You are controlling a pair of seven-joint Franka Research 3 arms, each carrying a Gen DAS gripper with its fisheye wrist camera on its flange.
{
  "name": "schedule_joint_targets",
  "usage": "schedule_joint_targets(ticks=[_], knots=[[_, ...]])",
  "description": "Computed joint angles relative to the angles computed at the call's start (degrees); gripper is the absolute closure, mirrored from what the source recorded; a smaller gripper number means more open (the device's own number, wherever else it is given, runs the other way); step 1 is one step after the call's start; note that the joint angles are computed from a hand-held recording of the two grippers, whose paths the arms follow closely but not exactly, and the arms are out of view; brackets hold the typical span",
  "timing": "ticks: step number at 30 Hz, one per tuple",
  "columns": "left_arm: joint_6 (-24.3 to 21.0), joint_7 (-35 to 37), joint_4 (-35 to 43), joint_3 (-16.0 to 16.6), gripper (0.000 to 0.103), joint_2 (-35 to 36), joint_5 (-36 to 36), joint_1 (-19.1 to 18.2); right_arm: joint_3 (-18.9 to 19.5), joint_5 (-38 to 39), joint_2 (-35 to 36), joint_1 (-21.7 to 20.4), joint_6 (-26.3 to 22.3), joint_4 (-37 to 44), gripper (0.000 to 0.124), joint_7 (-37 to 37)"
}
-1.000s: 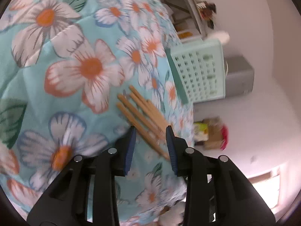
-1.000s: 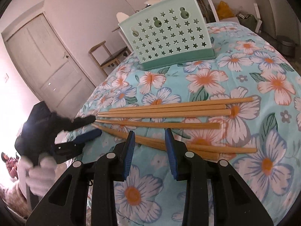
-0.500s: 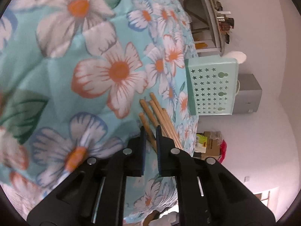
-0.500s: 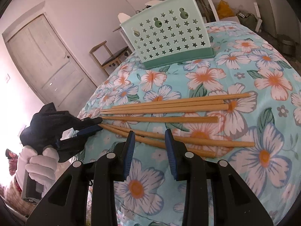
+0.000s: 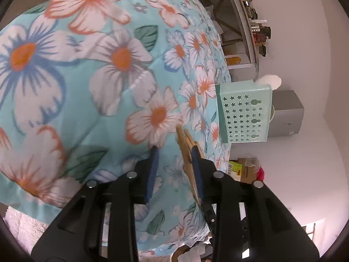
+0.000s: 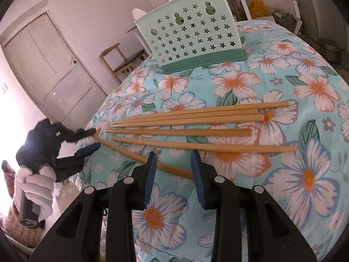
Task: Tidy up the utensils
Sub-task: 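Grasp a wooden chopstick with the left tool while the right tool grasps another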
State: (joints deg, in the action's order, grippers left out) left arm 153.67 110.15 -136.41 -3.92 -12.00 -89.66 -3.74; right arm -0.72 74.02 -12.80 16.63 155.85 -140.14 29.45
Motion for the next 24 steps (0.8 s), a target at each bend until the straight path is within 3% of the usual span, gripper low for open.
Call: schedule_joint_targets(ticks=[6,14,21,24], knots=[[5.37,-9.30,1.11,-1.41,0.083,1.38,8.83,-1.00,0.69,-3.43,-0.17,0.06,1.40,-0.27,0.092,-0.12],[10.00,-13.64,1.38,-1.22,0.090,2.37,12.75,-3.13,1.54,-15.57,-1.88,1.35,5.11,-2.34,0.092,3.17],[13.40,-4.05,-0.47,-1.20,0.091,0.56,6.79,-4.74,1.10,-25.10,-3.52,1.80,5.06,-3.56,0.092,7.87],[16.21,-0.75,-2.27,-1.61,0.089,-1.11,7.69,-5.76,-0.61,-24.01,-4.24,3.06,4.18,-2.88,0.092,6.90]])
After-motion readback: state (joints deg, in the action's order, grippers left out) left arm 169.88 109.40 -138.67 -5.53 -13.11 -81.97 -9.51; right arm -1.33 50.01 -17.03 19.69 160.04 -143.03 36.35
